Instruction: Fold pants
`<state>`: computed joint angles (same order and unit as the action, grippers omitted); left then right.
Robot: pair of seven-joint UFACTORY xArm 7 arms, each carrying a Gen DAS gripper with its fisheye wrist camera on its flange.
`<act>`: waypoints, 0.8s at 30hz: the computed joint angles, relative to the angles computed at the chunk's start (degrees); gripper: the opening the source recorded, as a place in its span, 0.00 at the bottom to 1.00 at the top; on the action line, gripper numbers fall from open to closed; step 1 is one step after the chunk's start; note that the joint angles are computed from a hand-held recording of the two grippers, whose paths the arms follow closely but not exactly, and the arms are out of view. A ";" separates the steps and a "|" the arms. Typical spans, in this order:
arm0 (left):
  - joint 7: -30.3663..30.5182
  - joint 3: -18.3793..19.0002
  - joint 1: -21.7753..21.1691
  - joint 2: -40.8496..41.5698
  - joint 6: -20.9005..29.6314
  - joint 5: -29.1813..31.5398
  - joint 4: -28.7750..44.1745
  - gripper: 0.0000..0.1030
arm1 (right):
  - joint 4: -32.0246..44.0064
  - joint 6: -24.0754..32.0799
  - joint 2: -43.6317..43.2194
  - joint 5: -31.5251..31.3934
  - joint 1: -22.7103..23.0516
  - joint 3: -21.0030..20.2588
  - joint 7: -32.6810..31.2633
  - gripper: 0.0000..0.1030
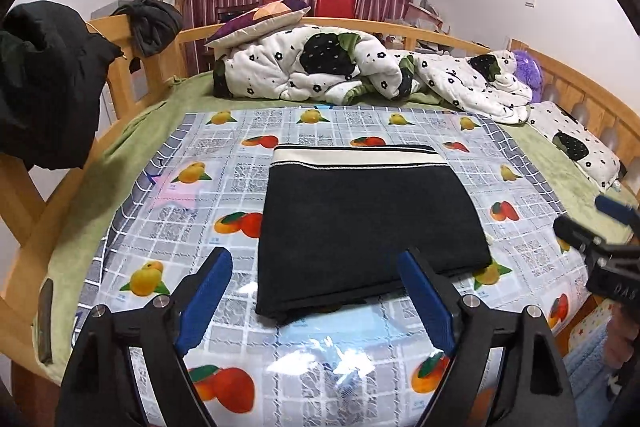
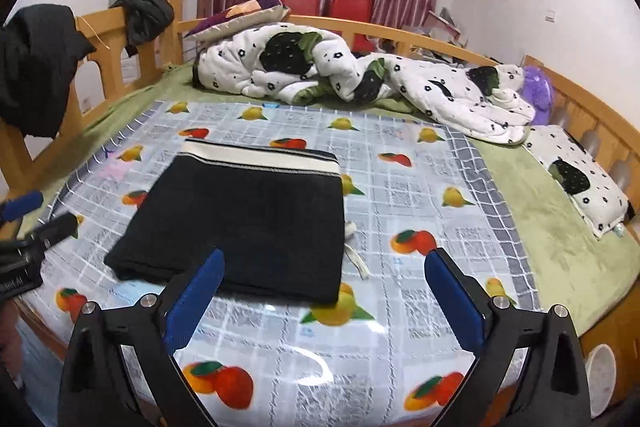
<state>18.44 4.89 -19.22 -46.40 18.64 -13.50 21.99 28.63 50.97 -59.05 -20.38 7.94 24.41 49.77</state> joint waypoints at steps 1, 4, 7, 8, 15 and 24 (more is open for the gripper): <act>-0.10 -0.15 -0.05 -0.64 0.57 0.03 -0.16 0.83 | -0.64 0.52 -0.74 0.84 0.69 -0.46 0.23 0.96; -0.41 -0.83 0.10 -2.30 0.60 0.36 -1.09 0.83 | -0.63 3.15 -1.92 2.40 0.84 -0.84 1.58 0.96; -0.45 -0.38 -0.38 -2.89 1.11 0.25 -1.28 0.83 | -0.90 4.09 -3.94 2.90 1.42 -1.05 1.92 0.96; -0.43 -0.21 -0.48 -2.82 1.11 0.19 -1.27 0.83 | -1.00 4.51 -4.45 3.05 1.49 -0.82 2.12 0.96; -0.84 0.00 -0.04 -2.78 0.16 0.16 -1.54 0.83 | -2.37 5.76 -6.35 4.37 2.39 -1.27 2.24 0.96; -0.77 0.29 -0.03 -3.04 0.68 0.30 -1.58 0.83 | -2.09 5.45 -6.61 4.84 1.85 -1.05 2.80 0.96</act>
<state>17.67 5.18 -19.26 -49.44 19.32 -13.20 20.41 26.54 56.42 -65.66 -15.54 9.79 23.36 52.57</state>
